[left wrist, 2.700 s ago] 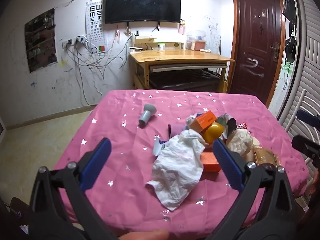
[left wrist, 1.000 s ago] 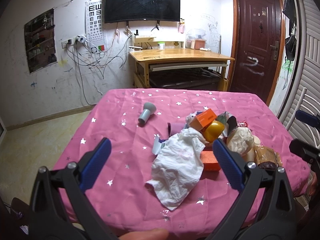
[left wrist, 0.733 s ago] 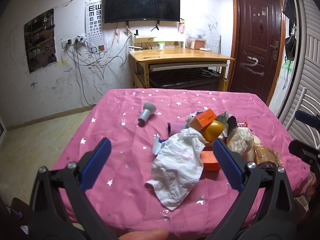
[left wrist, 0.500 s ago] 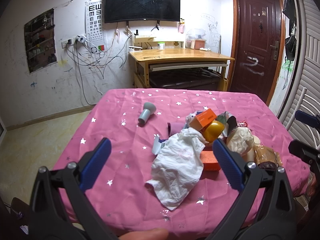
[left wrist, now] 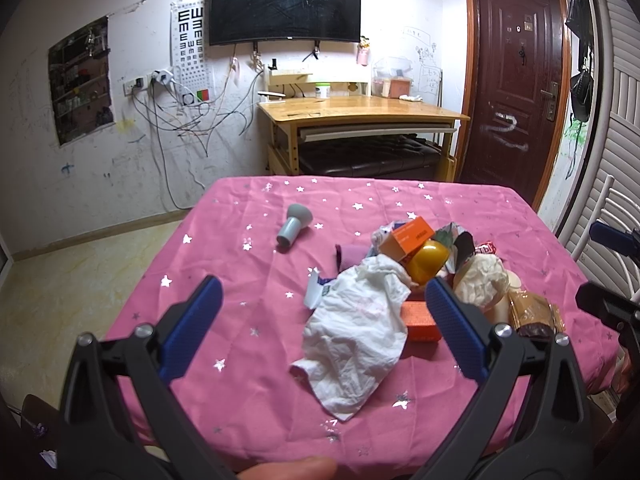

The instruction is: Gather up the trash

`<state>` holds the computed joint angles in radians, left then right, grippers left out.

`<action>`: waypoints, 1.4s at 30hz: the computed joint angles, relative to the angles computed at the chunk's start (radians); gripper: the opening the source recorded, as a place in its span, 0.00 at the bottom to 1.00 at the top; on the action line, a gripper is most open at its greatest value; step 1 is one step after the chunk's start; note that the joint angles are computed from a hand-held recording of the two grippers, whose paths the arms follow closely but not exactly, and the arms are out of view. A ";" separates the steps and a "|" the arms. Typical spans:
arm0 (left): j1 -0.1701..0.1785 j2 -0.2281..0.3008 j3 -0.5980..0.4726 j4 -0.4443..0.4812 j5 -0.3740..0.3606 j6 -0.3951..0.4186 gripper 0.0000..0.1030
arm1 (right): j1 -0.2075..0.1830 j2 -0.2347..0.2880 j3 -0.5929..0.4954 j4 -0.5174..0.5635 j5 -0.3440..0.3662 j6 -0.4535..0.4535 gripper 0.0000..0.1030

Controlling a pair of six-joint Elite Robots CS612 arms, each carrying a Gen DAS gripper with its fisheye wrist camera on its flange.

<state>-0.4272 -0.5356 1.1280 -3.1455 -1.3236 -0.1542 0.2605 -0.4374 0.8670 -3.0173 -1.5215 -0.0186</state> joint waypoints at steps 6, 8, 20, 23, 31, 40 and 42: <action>0.000 0.000 0.000 0.001 0.000 0.000 0.94 | 0.000 0.000 0.000 0.002 -0.001 -0.004 0.93; 0.000 0.000 0.000 0.001 0.000 0.000 0.94 | 0.000 0.001 0.000 0.001 0.003 -0.003 0.93; 0.031 0.013 -0.016 0.069 -0.202 -0.011 0.94 | -0.005 0.010 -0.013 0.072 0.000 -0.033 0.93; 0.030 0.030 -0.047 0.114 -0.194 0.033 0.94 | -0.008 0.018 -0.027 0.106 0.006 -0.031 0.93; 0.032 0.049 -0.099 0.235 -0.195 0.074 0.84 | -0.020 0.053 -0.078 0.174 0.011 -0.020 0.93; 0.030 0.048 -0.090 0.264 -0.186 0.100 0.44 | -0.022 0.066 -0.102 0.231 0.040 -0.038 0.66; 0.028 0.046 -0.087 0.263 -0.180 0.110 0.23 | -0.019 0.067 -0.108 0.253 0.040 -0.053 0.56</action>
